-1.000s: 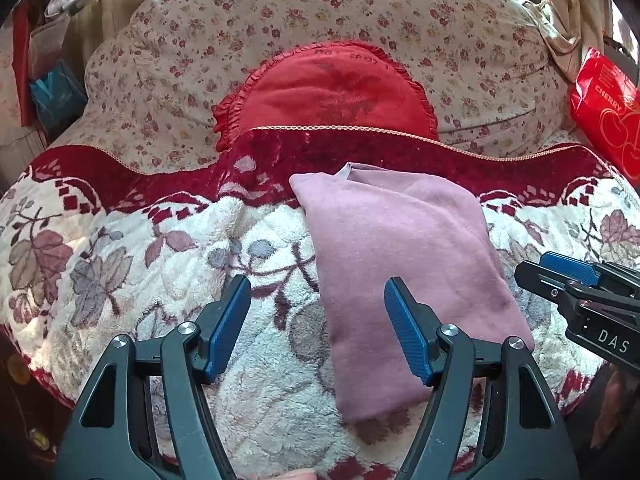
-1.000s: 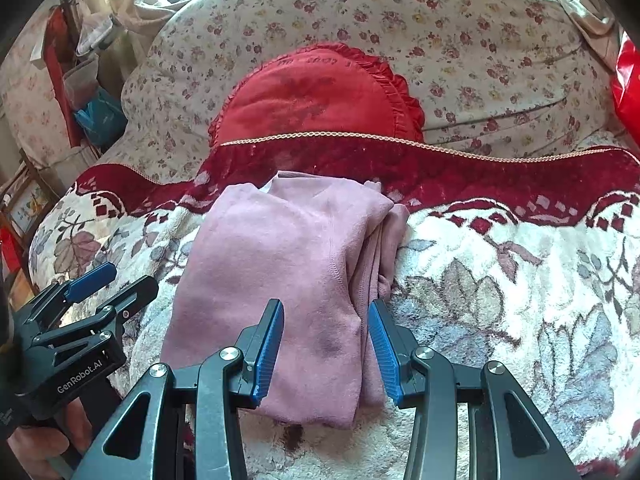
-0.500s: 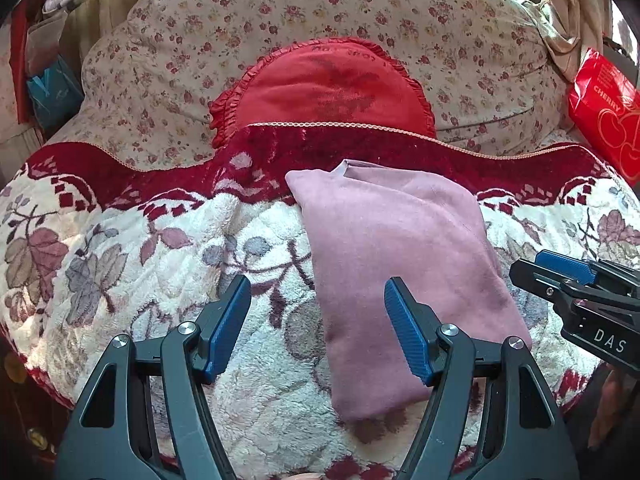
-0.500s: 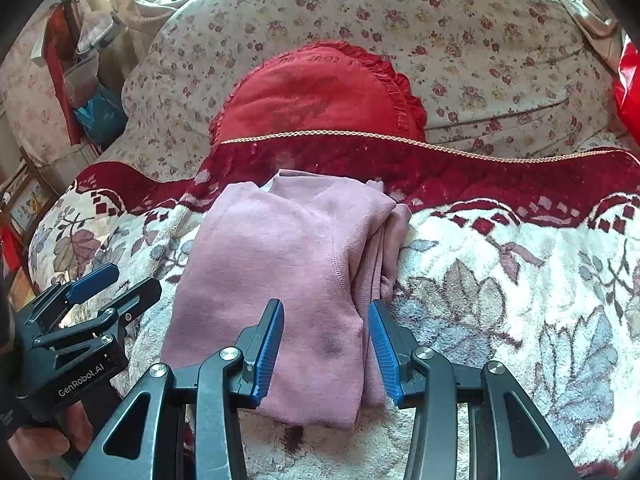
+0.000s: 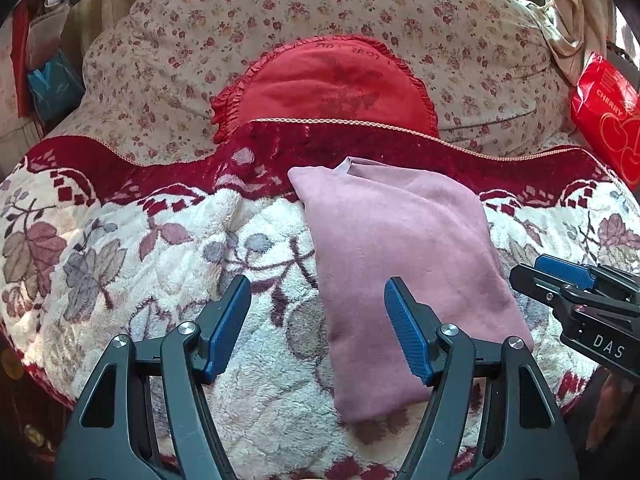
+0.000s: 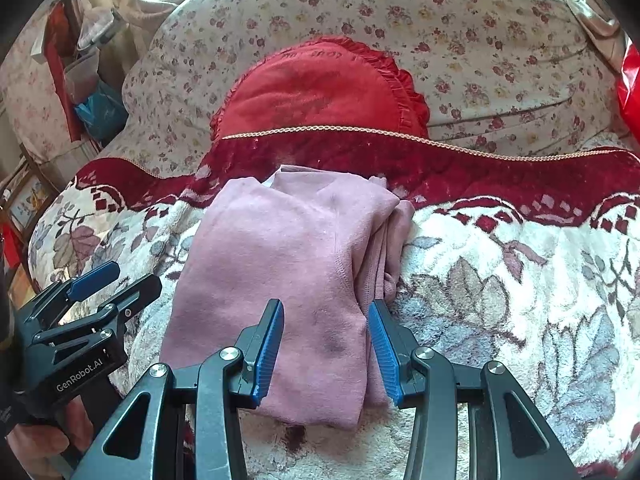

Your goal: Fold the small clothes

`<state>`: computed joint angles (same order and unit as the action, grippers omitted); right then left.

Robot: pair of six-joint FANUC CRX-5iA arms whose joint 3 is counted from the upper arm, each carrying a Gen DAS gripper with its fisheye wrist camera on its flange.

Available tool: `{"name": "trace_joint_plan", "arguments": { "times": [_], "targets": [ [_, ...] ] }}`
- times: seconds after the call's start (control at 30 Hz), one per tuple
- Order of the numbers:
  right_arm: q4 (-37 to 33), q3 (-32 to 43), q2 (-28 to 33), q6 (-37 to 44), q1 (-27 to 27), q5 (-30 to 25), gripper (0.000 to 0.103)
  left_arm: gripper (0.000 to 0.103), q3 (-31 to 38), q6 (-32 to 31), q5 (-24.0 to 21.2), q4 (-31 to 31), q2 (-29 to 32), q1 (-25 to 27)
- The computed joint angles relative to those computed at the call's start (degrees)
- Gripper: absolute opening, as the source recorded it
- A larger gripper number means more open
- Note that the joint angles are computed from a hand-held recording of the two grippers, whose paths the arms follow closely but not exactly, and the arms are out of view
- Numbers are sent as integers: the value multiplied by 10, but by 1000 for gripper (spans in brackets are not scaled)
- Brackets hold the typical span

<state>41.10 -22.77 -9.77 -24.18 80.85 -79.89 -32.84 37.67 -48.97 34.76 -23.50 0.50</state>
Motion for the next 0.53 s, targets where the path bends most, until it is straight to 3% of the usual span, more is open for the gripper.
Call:
{"name": "trace_joint_plan", "arguments": {
  "times": [0.53],
  "targets": [
    [-4,-9,-7,1,-4,10,42,70,-15,-47,12,41,1,10]
  ]
}}
